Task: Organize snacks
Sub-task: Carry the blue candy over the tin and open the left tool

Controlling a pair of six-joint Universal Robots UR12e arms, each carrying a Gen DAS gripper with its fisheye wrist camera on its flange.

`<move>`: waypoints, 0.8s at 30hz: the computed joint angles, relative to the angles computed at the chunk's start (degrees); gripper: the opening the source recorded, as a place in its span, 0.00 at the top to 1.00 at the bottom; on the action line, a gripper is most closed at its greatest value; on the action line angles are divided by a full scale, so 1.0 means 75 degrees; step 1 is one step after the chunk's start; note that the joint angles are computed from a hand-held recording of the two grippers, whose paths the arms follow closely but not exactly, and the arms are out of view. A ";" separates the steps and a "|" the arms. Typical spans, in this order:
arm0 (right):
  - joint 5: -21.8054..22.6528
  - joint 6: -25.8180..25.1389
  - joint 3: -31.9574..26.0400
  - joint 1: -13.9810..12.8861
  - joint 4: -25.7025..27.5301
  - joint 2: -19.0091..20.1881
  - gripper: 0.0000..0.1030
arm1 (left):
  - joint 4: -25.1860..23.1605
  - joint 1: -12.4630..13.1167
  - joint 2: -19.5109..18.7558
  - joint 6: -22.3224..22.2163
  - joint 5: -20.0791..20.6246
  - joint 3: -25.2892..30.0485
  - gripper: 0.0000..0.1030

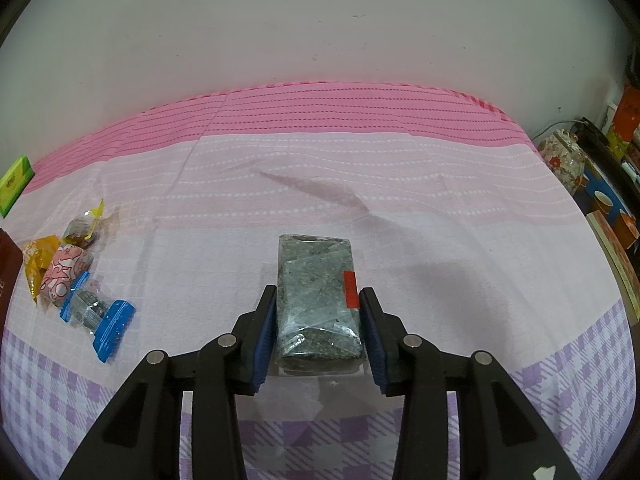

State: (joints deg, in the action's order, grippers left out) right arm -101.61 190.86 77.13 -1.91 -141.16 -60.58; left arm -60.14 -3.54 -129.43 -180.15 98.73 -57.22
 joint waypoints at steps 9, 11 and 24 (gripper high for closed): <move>0.0003 -0.0023 -0.0004 -0.0020 0.0007 0.0008 0.62 | -0.0146 0.0007 -0.0009 -0.0032 0.0027 0.0031 0.73; 0.0004 -0.0035 -0.0001 -0.0026 0.0006 0.0006 0.62 | -0.0156 0.0007 -0.0010 -0.0046 0.0040 0.0035 0.72; 0.0017 -0.0046 0.0005 -0.0031 0.0004 0.0000 0.60 | 0.0028 -0.0004 0.0149 0.0004 0.0025 -0.0105 0.61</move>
State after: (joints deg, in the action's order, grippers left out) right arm -101.48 190.52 77.17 -2.14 -141.13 -60.58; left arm -59.93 -3.57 -128.32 -180.12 98.93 -58.01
